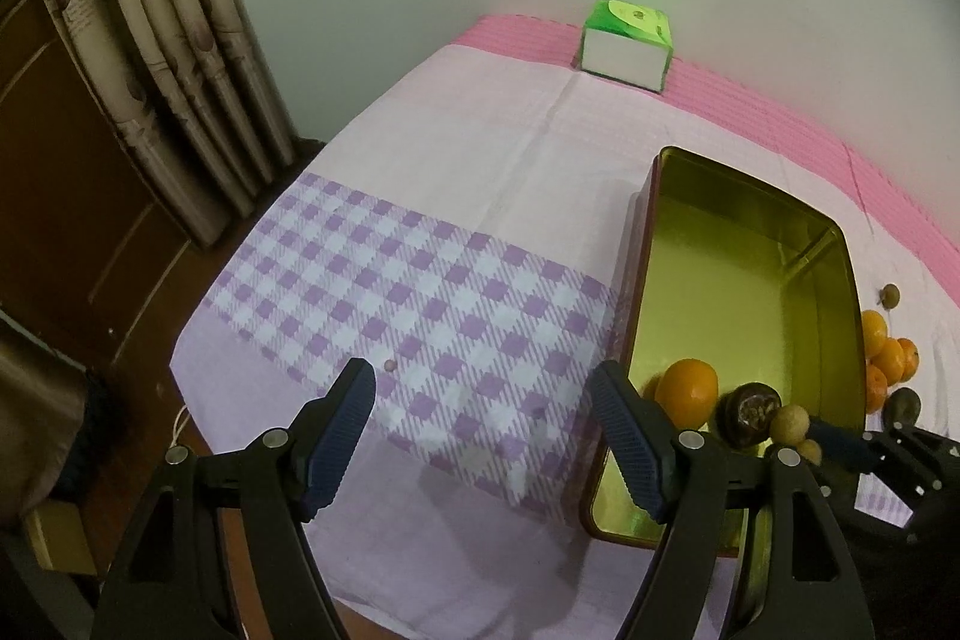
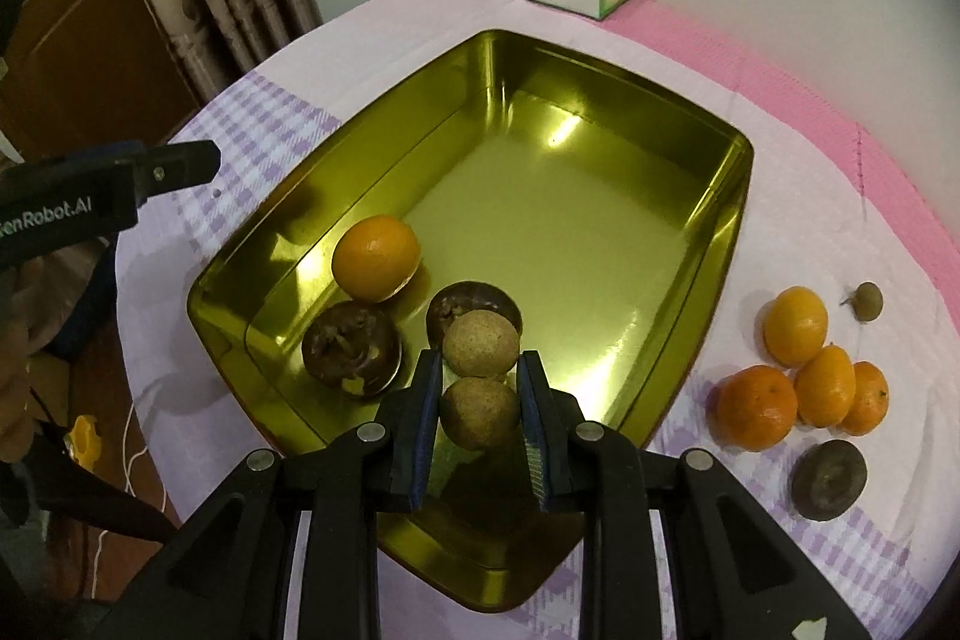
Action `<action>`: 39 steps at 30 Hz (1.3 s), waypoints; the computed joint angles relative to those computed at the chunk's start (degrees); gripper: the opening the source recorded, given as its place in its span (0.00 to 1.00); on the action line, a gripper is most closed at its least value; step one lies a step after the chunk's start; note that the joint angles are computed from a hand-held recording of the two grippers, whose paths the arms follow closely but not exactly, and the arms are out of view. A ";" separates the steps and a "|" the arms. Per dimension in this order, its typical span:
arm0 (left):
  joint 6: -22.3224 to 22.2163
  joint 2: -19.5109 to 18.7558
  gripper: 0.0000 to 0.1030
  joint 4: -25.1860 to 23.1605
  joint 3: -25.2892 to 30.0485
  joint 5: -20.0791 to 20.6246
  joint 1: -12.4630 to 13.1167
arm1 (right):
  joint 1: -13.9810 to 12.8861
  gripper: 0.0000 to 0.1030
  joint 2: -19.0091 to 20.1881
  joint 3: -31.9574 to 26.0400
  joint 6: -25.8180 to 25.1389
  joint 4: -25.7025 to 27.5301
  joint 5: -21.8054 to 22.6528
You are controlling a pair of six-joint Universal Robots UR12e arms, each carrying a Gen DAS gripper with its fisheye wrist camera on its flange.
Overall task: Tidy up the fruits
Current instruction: 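Carry the two tan round fruits with the right gripper into the tray and release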
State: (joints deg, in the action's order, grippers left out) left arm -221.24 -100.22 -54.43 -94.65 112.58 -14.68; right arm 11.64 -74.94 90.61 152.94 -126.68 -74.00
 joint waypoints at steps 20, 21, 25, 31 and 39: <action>0.68 0.09 0.73 0.59 -0.22 -0.09 -0.28 | 0.75 0.24 0.63 -0.28 -0.41 0.47 -1.30; 0.67 0.10 0.73 0.57 -0.22 -0.09 -0.28 | 0.73 0.24 0.62 -0.28 -0.53 0.54 -1.20; 0.82 0.15 0.73 0.70 -0.29 -0.15 -0.30 | 0.78 0.24 0.55 -0.13 -0.51 -0.23 -1.35; 1.05 0.11 0.73 0.76 -0.26 -0.26 -0.34 | 0.46 0.25 0.26 -0.04 -0.02 -1.19 -0.65; 1.63 0.10 0.73 1.01 -0.27 -0.25 -0.39 | -1.26 0.33 -1.38 1.00 2.17 -5.32 1.25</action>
